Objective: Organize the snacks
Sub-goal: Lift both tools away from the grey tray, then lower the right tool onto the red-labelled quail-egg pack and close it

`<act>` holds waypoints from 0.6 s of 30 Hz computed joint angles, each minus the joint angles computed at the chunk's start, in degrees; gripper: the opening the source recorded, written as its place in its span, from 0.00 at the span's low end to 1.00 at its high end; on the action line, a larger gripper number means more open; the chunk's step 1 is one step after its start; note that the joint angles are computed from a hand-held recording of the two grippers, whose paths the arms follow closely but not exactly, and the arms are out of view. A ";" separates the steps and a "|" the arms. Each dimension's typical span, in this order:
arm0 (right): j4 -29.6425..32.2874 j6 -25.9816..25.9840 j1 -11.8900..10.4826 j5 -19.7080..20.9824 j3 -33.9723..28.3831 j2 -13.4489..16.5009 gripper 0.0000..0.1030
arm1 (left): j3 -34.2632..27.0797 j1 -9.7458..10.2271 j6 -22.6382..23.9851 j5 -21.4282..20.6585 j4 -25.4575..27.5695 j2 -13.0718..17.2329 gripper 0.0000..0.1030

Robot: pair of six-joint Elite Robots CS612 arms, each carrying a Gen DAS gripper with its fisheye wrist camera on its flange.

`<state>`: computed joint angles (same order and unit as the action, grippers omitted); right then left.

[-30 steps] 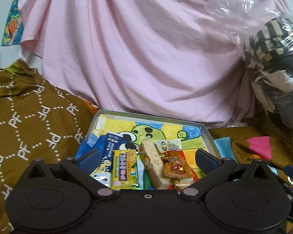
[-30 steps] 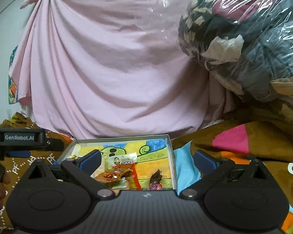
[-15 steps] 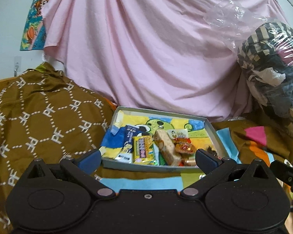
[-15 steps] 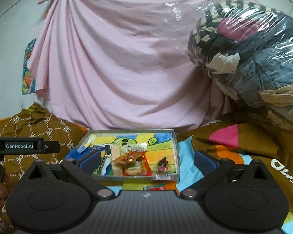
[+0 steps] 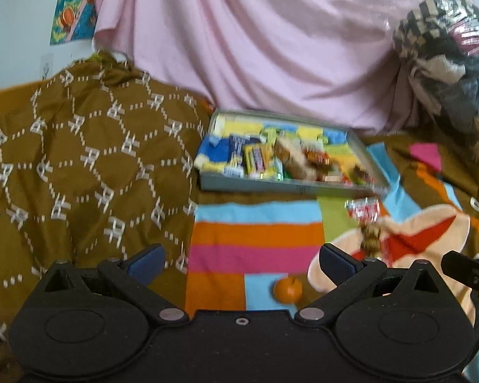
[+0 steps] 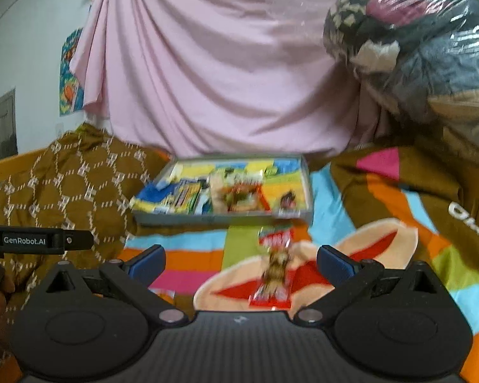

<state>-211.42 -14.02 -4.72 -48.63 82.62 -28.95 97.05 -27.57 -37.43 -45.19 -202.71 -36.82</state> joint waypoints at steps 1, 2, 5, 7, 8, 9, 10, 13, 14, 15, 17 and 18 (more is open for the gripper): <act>0.64 -0.89 -0.05 0.27 0.32 -0.03 1.00 | 0.11 -0.07 -0.28 -0.18 0.49 0.06 0.99; 1.10 -1.54 -0.08 0.34 0.58 -0.02 1.00 | 0.14 -0.14 -0.53 -0.23 1.13 0.11 0.99; 3.60 -3.83 -0.09 0.53 1.21 -0.07 1.00 | 0.10 -0.39 -1.19 -0.11 2.42 0.40 0.99; 6.24 -5.28 -0.04 0.40 1.43 -0.10 1.00 | -0.07 -0.43 -0.74 -0.41 2.55 0.78 0.99; 7.91 -6.18 -0.02 0.27 1.48 -0.17 1.00 | -0.21 -0.42 -0.57 -0.54 2.79 0.94 0.99; 9.27 -7.02 0.00 0.07 1.53 -0.18 1.00 | -0.36 -0.41 -0.48 -0.61 3.05 1.15 0.99; 10.11 -7.68 0.02 -0.20 1.50 -0.10 1.00 | -0.58 -0.38 -0.49 -0.67 3.26 1.40 0.99; 12.13 -8.92 0.05 -1.04 1.37 0.09 1.00 | -1.28 -0.17 -0.31 -1.79 3.50 2.09 0.99; 12.87 -9.33 0.05 -1.14 1.33 0.12 1.00 | -1.52 -0.07 -0.07 -2.29 3.39 2.37 0.99; 13.28 -9.64 0.05 -1.33 1.28 0.16 1.00 | -1.75 0.04 0.03 -2.79 3.43 2.59 0.99; 13.93 -10.26 0.14 -1.71 1.19 0.23 1.00 | -2.08 0.36 -0.31 -4.45 4.13 2.81 0.99; 14.24 -10.44 0.19 -1.88 1.12 0.25 1.00 | -2.16 0.53 -0.51 -5.30 4.46 2.86 0.99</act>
<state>-197.18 -24.46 -4.53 -50.51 83.74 -28.69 94.90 -27.04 -37.94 -50.50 -198.25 -33.96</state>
